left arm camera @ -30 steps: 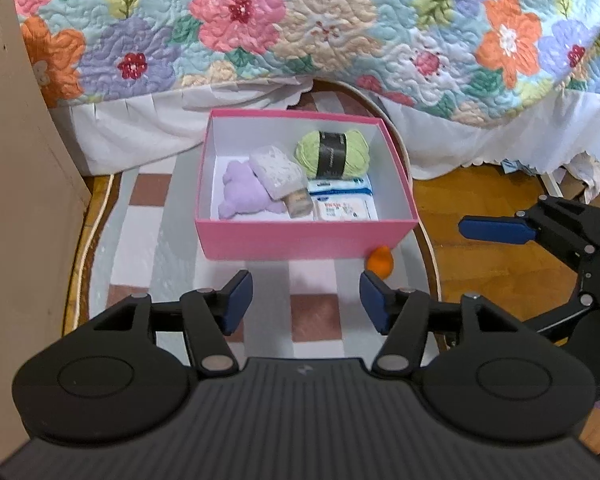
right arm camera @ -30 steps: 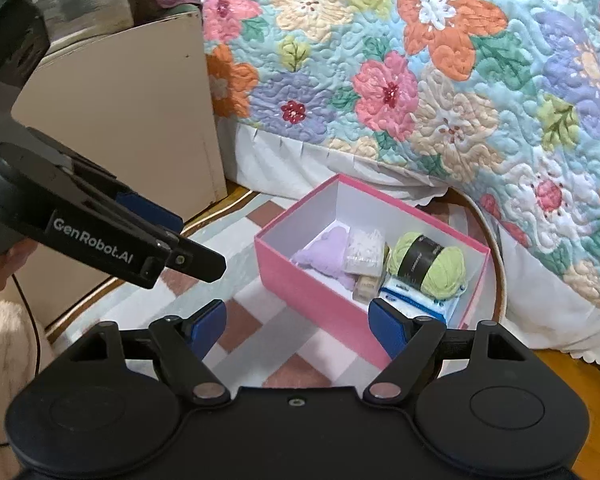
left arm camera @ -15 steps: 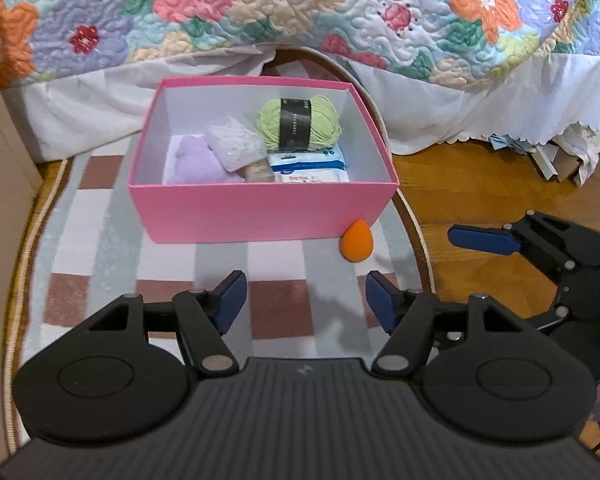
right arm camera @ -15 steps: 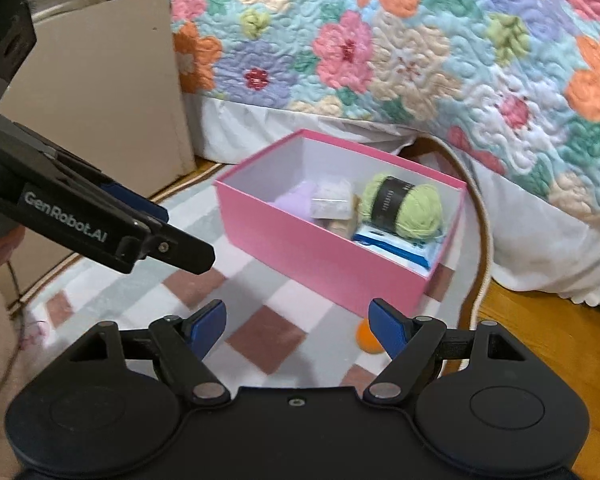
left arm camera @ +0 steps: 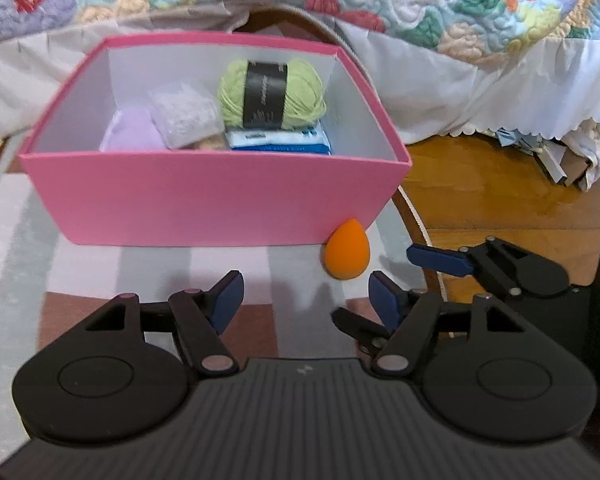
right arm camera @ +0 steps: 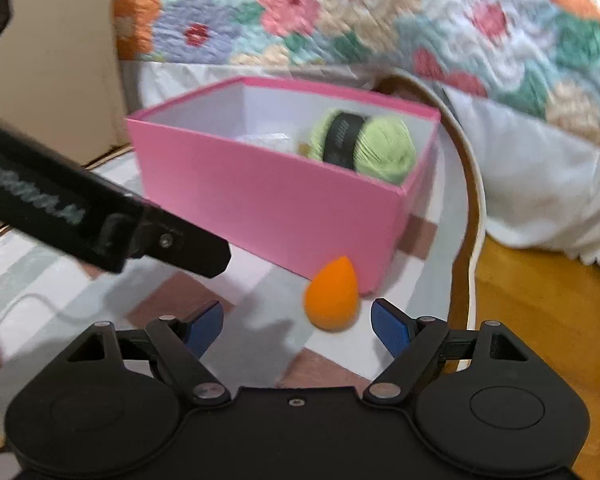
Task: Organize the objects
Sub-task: 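Lift the open left tool out of the box and move to the orange sponge, then close the left tool on the orange makeup sponge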
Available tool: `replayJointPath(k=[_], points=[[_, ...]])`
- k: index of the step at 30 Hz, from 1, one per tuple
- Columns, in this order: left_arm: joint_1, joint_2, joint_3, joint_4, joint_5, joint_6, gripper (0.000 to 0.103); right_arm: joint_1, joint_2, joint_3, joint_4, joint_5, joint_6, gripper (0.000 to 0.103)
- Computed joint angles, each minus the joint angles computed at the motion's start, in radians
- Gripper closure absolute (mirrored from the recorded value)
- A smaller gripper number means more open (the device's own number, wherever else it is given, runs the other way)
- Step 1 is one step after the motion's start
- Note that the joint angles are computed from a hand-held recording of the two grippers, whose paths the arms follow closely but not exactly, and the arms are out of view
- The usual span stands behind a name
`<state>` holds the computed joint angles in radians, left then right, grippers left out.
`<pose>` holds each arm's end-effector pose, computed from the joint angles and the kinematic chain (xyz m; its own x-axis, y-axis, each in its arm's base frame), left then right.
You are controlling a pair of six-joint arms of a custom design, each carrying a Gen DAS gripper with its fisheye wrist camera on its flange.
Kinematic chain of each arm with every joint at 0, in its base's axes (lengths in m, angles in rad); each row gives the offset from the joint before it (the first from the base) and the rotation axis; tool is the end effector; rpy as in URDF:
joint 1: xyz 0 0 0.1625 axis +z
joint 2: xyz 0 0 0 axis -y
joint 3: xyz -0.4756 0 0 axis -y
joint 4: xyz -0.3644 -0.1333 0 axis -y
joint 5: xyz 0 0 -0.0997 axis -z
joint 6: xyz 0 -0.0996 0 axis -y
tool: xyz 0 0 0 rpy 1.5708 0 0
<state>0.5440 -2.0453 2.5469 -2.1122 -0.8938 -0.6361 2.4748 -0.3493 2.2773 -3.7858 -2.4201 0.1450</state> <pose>-0.0741 -0.2735 0.3367 -0.8496 0.2189 -0.4799 0.4354 0.8045 -0.4039 0.3770 -0.2223 -0.0510 -0.6784 -0.2978 0.6716 -0.6626 0.6429 -0.3842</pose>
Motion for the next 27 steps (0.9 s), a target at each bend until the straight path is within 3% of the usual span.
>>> replayJointPath(k=[4,8,10,14,18,23,27], points=[[0.074,0.097,0.042,-0.177,-0.02,0.045,0.033,-0.049,0.047,-0.004,-0.083,-0.011,-0.014,0.019],[0.132,0.177,0.09,-0.401,-0.036,0.099,0.033,-0.086,0.073,0.002,-0.164,0.03,-0.015,0.021],[0.139,0.215,0.106,-0.469,-0.028,0.127,0.035,-0.098,0.076,0.0,-0.166,0.048,-0.023,0.027],[0.136,0.259,0.135,-0.58,-0.023,0.165,0.043,-0.11,0.091,-0.009,-0.176,0.054,-0.025,0.051],[0.163,0.288,0.133,-0.615,-0.055,0.171,0.07,-0.093,0.103,-0.014,-0.193,0.019,-0.013,0.063],[0.174,0.29,0.151,-0.663,-0.1,0.207,0.079,-0.08,0.093,-0.005,-0.168,0.032,0.013,0.064],[0.151,0.254,0.146,-0.6,-0.102,0.19,0.08,-0.071,0.091,-0.008,-0.144,0.018,0.02,0.064]])
